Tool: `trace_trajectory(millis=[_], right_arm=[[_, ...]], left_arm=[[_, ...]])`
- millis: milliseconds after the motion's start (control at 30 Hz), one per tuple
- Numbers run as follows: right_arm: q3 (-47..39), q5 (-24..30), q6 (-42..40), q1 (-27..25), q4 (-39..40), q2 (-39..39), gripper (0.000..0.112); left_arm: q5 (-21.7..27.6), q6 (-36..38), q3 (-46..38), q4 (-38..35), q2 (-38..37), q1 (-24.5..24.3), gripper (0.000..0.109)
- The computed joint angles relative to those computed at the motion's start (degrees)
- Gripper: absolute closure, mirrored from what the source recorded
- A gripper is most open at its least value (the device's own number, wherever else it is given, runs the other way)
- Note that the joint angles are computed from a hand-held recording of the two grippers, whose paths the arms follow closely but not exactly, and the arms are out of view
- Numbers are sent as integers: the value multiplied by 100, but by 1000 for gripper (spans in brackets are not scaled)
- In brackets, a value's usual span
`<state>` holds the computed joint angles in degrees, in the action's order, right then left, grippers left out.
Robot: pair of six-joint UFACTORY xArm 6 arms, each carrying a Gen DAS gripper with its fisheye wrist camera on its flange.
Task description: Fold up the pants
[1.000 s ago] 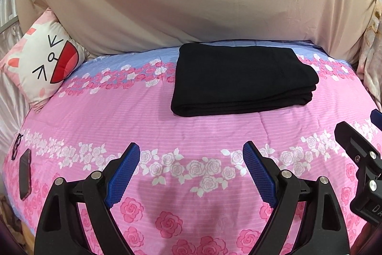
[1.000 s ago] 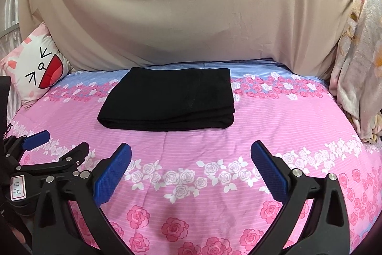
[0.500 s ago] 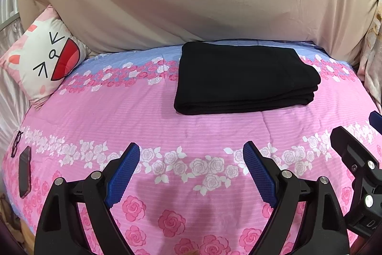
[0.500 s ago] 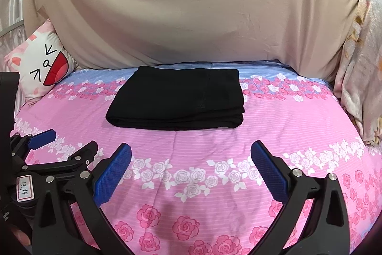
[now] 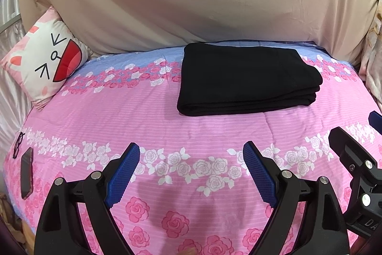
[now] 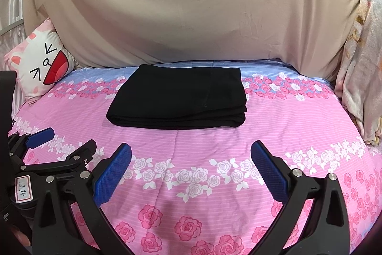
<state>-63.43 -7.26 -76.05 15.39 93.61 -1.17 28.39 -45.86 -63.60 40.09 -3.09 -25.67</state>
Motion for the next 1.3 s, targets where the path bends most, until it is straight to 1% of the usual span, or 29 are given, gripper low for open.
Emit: trace_trajectory(millis=[267,367,400,567,733,833,867,933,967,1067,1100,1200,1267,1300], right_arm=[[-10,4,-21,-7,15,8,14],[-29,18,-100,-21,106,11,14],[-17,8,9,-21,11,15,14],[-28,30,-107,-46,108,10,14],[-15,15,-51,-58,66,3,14],[8,-51,84,-36,-20,-7,14],[49,-69,273,-31,-195,-16,14],[62,-111,280,-13,-187,-35,14],[121,-168,526,25,-410,-51,14],[180,-208,716,37,-580,-77,14],[218,-220,894,46,-748,-81,14],[222,-208,885,33,-747,-87,14],[182,-203,724,23,-591,-77,14],[196,-237,807,43,-645,-72,14]], left_arm=[[34,-43,-32,74,8,-16,23],[91,-187,-44,258,-8,-23,17],[71,-219,-33,295,-19,-18,17],[28,-164,-23,259,-35,-16,17],[-18,-112,1,223,-47,-6,17],[-18,-77,-4,198,-38,-15,17],[-28,-71,-4,184,-37,-14,17],[-13,-83,-22,188,-23,-19,17],[-34,-73,1,186,-36,-12,17],[-42,-66,8,172,-37,-6,17],[-42,-68,12,176,-39,-2,17],[-42,-89,12,197,-34,1,17],[-40,-70,7,174,-30,1,17],[-30,-83,2,180,-28,-3,17]])
